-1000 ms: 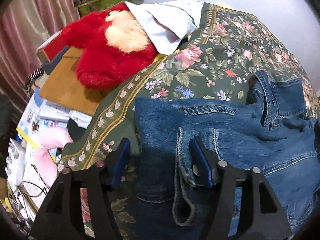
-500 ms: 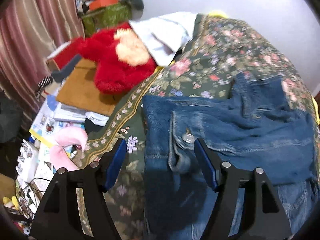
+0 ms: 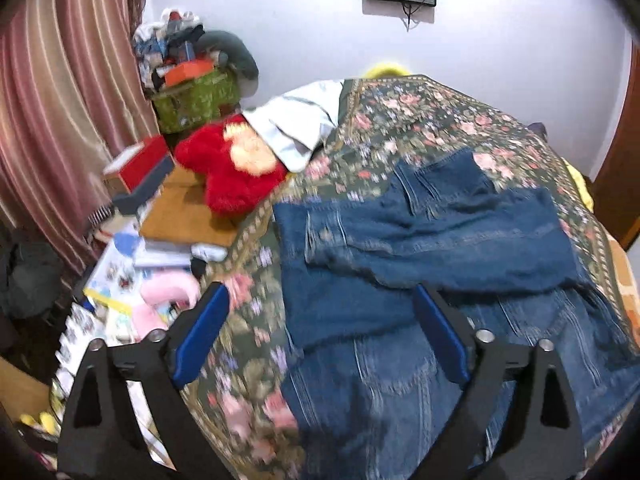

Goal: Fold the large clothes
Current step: 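Grasp the jacket hem edges with both tools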

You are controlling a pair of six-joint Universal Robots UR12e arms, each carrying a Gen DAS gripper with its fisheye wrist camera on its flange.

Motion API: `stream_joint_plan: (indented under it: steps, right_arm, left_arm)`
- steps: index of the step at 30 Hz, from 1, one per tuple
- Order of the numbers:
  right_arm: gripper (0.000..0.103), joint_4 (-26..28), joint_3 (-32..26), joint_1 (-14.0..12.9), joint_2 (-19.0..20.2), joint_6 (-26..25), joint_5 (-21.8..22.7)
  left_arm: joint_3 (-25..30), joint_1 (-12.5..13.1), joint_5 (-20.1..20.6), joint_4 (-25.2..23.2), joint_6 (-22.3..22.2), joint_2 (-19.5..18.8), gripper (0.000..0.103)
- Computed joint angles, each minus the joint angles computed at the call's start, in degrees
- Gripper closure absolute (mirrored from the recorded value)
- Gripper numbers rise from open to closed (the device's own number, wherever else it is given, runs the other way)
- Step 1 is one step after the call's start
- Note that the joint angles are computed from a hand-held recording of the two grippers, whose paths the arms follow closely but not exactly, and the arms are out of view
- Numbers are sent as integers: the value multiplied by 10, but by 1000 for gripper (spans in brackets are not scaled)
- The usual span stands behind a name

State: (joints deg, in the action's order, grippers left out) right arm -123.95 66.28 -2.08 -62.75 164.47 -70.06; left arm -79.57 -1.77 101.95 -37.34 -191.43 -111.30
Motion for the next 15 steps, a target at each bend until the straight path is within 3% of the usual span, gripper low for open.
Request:
stream_joint_plan:
  steps: [5,9,13,15]
  right_arm:
    - [4,74,34,-12,-17,15,46]
    - [5,125,53,-22,-23,30,85]
    - [18,138,81,-26,-38,20,108]
    - [20,119,97,-24,-47,20,105]
  left_arm:
    - [-51,6,-30,-36,-42,24,7]
    - [-93,20,-84,-82,-90,40,7]
    - [-134,34,-144,-109,-127,54,7]
    - [-150,38,-176,-113,-144,60,8]
